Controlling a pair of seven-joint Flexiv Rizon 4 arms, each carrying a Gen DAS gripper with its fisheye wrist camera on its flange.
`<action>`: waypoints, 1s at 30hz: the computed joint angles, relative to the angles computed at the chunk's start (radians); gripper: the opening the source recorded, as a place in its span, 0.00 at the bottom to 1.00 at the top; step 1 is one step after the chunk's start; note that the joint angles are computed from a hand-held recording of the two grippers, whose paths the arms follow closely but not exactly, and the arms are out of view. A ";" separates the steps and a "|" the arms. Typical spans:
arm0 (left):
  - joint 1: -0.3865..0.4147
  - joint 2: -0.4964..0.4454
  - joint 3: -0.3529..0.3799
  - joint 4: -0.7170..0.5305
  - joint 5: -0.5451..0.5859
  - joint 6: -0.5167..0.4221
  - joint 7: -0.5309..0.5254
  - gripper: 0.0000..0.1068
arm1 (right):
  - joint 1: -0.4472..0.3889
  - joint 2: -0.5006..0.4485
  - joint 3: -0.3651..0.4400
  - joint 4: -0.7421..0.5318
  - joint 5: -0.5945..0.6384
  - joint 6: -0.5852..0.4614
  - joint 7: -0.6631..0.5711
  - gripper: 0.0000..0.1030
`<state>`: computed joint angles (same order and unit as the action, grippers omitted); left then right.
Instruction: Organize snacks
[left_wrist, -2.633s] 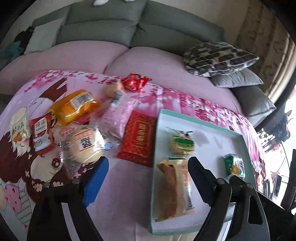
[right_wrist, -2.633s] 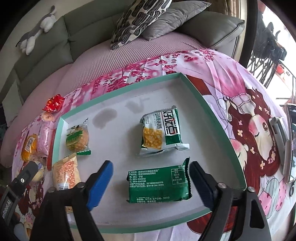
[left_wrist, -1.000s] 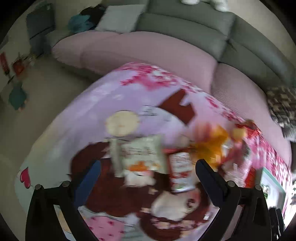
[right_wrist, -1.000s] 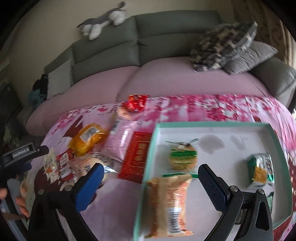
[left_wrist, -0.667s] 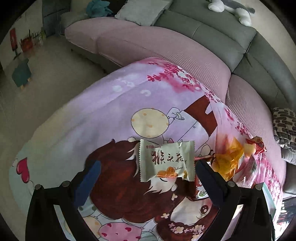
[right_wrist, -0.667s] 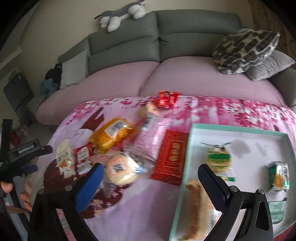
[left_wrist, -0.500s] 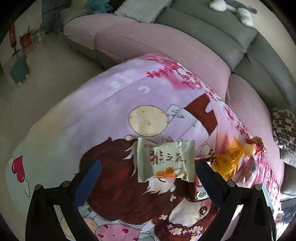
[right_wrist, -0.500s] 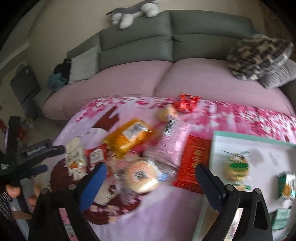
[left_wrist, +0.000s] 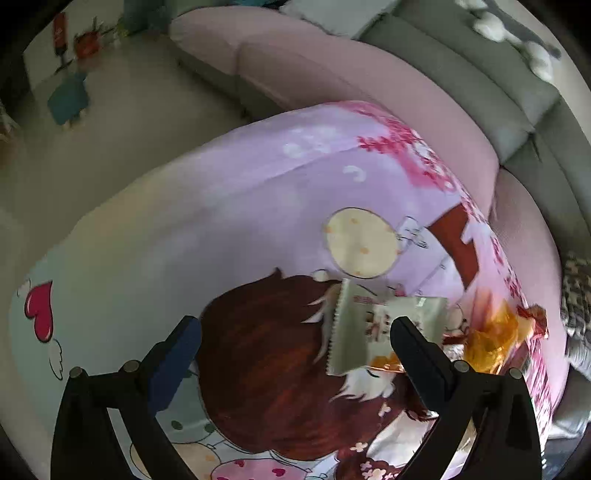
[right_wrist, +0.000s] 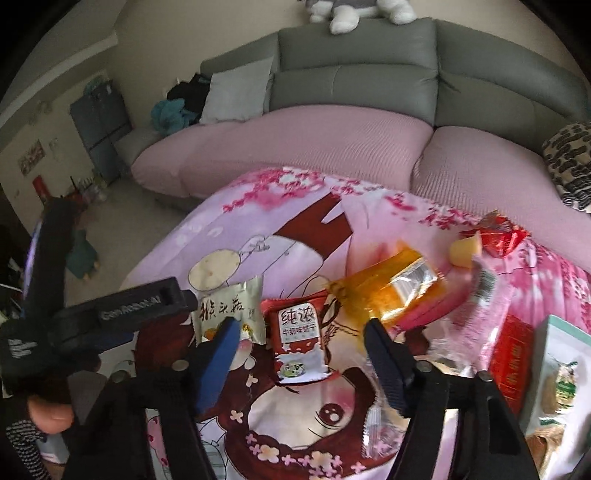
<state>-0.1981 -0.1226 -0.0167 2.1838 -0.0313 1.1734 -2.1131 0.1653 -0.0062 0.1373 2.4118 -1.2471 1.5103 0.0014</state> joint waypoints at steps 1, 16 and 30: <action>0.004 0.000 -0.001 0.006 -0.015 0.002 0.003 0.95 | 0.006 -0.014 0.003 -0.005 0.018 -0.002 -0.017 0.63; -0.001 -0.028 -0.064 0.031 -0.220 0.083 0.196 0.95 | 0.112 -0.089 -0.009 -0.021 0.212 -0.106 -0.173 0.44; -0.087 -0.114 -0.017 -0.094 -0.051 -0.011 0.139 0.95 | 0.095 -0.082 -0.029 -0.002 0.141 -0.083 -0.078 0.43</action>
